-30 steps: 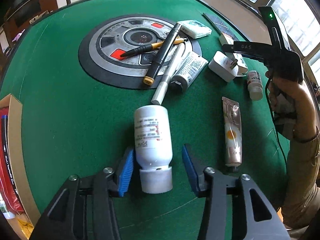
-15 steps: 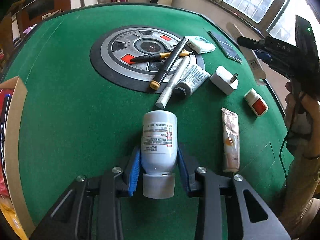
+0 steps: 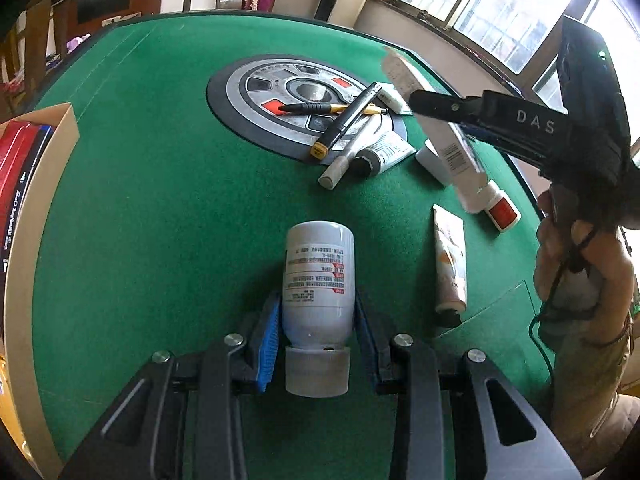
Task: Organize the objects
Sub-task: 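Grasp white-and-blue ointment box with right gripper while left gripper lifts white bottle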
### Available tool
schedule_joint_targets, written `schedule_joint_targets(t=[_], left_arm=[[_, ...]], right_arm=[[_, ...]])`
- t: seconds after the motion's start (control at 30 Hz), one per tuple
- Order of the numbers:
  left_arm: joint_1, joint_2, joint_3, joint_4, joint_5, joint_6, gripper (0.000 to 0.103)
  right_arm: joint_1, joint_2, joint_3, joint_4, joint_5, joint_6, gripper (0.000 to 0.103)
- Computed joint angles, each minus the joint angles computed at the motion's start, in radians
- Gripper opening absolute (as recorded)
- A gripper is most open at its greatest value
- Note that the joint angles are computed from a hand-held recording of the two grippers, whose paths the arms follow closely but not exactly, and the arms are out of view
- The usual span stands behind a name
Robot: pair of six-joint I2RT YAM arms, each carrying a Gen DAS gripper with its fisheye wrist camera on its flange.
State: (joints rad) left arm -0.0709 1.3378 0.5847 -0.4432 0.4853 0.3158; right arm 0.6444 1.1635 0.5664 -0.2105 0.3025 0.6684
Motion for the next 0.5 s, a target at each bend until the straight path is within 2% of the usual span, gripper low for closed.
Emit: schedule_joint_targets(t=[0.13, 0.5], left_arm=[[-0.005, -0.013, -0.014, 0.015, -0.002, -0.020, 0.033], [0.103, -0.039, -0.004, -0.052, 0.101, 0.032, 0.033]], right_arm=[[0.033, 0.012, 0.011, -0.001, 0.009, -0.001, 0.032], [0.127, 0.093, 0.041, 0.023, 0.037, 0.037, 0.032]])
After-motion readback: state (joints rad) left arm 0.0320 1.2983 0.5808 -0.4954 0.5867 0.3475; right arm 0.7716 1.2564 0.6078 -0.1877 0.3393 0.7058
